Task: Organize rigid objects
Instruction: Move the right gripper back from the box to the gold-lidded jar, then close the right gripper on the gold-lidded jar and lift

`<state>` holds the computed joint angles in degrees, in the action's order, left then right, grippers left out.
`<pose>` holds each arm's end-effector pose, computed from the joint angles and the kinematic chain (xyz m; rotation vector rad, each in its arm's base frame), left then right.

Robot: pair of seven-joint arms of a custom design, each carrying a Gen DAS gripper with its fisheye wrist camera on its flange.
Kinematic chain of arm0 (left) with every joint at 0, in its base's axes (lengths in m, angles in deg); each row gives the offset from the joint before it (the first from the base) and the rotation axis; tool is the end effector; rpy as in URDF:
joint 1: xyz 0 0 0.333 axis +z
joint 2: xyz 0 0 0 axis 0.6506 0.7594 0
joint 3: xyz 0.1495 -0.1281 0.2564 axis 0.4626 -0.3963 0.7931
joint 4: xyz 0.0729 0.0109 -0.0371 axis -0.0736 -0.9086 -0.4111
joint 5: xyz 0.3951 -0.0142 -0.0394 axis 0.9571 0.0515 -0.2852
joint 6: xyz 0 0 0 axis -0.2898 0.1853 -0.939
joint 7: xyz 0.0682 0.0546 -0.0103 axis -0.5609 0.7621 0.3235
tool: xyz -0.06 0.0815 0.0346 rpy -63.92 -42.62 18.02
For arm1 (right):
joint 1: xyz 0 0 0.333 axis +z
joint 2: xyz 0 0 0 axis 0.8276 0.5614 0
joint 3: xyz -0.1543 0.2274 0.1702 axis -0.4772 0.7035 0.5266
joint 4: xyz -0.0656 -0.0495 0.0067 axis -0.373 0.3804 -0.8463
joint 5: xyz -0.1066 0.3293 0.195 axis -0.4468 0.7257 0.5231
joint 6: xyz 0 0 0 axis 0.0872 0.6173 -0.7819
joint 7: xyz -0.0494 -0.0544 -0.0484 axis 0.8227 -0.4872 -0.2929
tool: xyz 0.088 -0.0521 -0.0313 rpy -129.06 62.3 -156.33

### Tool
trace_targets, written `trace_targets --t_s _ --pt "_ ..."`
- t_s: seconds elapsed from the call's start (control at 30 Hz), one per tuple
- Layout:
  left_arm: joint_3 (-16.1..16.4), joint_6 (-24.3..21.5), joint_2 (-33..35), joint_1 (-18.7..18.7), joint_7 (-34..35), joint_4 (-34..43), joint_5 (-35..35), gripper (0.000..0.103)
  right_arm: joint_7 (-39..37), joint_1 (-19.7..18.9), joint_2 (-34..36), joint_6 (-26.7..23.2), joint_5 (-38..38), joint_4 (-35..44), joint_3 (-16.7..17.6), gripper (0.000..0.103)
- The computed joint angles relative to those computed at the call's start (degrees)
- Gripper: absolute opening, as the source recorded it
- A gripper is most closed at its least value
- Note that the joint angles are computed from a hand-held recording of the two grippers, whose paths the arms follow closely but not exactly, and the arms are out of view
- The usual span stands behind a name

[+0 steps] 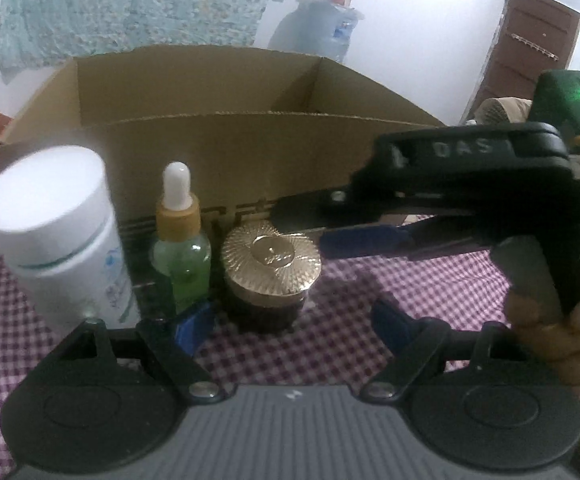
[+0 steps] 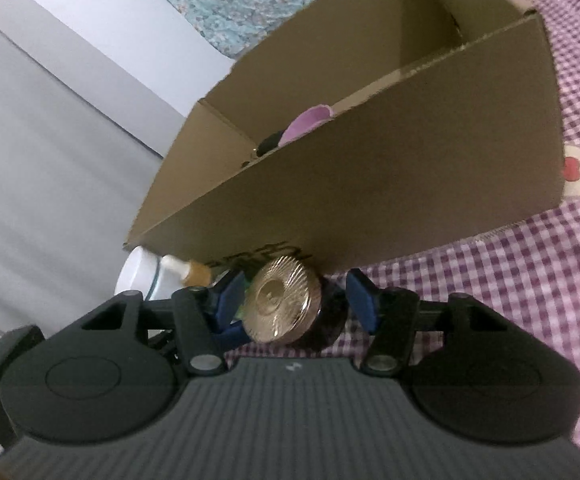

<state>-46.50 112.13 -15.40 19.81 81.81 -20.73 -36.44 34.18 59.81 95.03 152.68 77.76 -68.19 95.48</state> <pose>0.6249 -0.3238 0.4435 -1.8365 1.7683 -0.9821 0.7569 0.1837 0.4898 -1.7621 1.3679 0.3672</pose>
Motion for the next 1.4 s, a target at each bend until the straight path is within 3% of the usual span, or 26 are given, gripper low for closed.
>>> trace_targets --t_s 0.3,0.8,1.07,1.4 --pt "-0.69 0.76 2.41 0.31 2.35 2.53 -2.65 0.087 2.98 -0.25 6.83 -4.98 -0.85 8.87 1.42 0.057" --pt "-5.68 5.0 2.94 2.41 16.39 1.04 -12.4 0.09 2.31 -0.69 -5.15 -0.36 -0.63 -7.2 -1.46 0.06" --pt "-3.9 5.18 2.64 -0.64 17.21 0.55 -12.82 0.09 0.85 -1.49 -11.55 1.57 3.14 -16.44 -2.98 0.066" --pt "-0.56 3.17 2.79 -3.83 14.54 1.53 -8.08 0.083 0.3 -0.96 -13.71 2.84 5.65 -19.25 -3.98 0.066"
